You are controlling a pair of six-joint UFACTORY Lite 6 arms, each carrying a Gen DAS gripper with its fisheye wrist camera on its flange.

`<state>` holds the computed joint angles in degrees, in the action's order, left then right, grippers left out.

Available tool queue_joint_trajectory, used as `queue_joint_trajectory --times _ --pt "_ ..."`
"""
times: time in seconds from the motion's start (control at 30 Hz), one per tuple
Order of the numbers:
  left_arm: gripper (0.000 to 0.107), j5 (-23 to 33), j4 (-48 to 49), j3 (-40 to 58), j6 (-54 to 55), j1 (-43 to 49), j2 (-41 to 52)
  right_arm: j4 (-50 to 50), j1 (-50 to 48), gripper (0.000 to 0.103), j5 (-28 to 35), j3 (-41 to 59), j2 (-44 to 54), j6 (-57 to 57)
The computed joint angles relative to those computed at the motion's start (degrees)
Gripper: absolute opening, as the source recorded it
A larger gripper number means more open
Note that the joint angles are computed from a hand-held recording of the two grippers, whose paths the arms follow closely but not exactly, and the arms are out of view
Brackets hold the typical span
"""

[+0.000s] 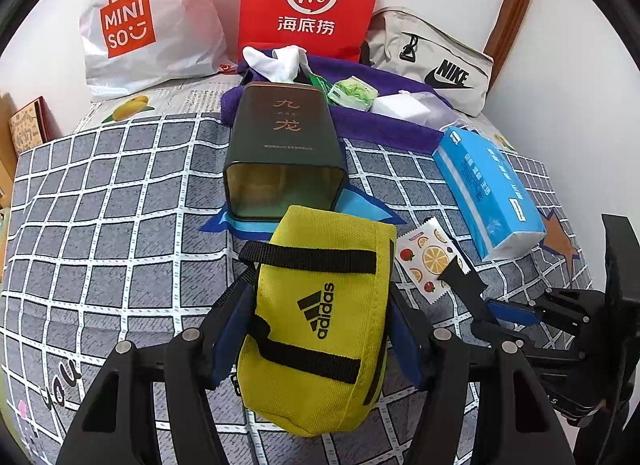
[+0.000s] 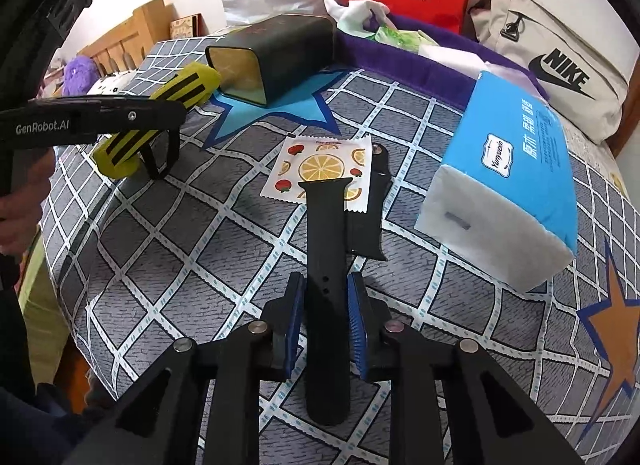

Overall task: Organize soft objects
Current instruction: 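Carry the yellow pouch and black watch strap up over the purple towel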

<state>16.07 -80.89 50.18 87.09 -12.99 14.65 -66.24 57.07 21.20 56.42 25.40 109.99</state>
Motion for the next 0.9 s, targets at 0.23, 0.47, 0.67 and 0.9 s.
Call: queue_joint_trajectory --times 0.23,0.47,0.67,0.9 --pt "0.062 0.4 2.8 0.5 -3.9 0.2 -2.0 1.2 -1.9 0.021 -3.5 -2.1 -2.9 -0.5" --pt "0.062 1.6 12.5 1.0 -14.7 1.0 -5.6 7.2 1.3 0.020 0.3 -4.9 -10.4 -3.7" --pt "0.062 2.7 17.6 2.3 -21.0 2.3 -6.5 11.1 3.9 0.020 6.2 -9.2 -19.4 -5.2" --pt "0.062 3.3 23.4 6.1 -28.4 2.2 -5.0 13.1 1.6 0.020 11.2 -14.7 -28.3 -7.0"
